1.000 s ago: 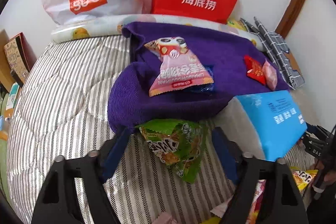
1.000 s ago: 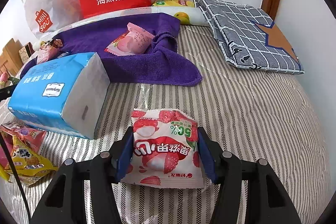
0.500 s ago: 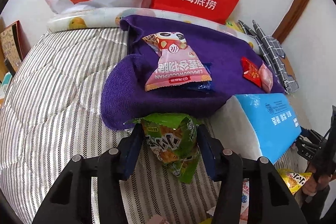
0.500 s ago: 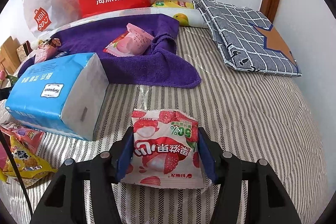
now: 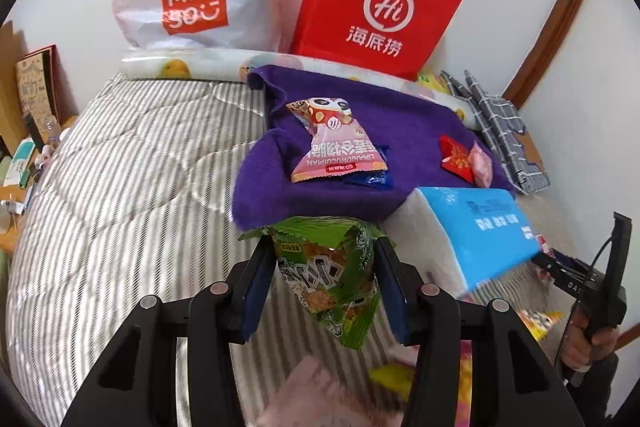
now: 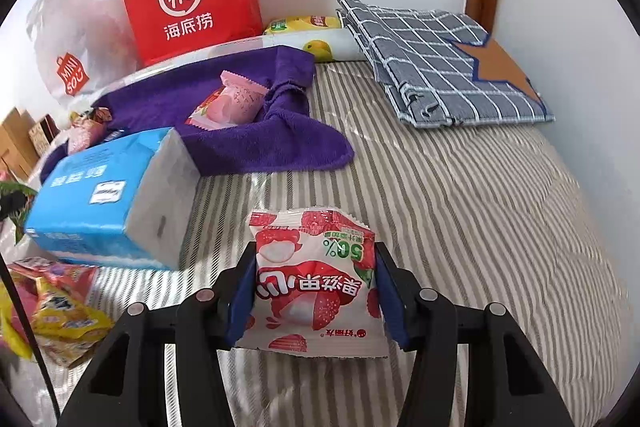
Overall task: Organize snacks
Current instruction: 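Carry the strawberry-print bag and green snack bag over the purple towel with both grippers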
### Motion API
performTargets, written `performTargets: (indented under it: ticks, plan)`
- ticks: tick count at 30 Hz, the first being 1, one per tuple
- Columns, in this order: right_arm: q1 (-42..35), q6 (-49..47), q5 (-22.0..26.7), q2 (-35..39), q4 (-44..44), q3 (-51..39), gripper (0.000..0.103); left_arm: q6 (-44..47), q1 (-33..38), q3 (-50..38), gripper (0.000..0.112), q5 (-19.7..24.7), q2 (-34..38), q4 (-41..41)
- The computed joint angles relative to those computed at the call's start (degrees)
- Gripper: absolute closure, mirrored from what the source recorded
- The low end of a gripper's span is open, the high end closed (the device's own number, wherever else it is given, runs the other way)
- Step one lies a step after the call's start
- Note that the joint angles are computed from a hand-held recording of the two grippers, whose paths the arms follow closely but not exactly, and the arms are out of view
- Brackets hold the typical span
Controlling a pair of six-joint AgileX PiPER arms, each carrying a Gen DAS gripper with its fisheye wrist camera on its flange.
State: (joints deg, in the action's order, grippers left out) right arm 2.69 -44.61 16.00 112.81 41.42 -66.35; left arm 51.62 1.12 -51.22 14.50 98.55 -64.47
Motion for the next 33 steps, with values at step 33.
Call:
performTargets:
  ticks: [33]
  plan:
    - [10.51, 17.17, 1.86, -6.07, -13.71, -8.43, 0.051, -16.79, -10.61, -10.02, 0.063, 6.10, -4.13, 12.66]
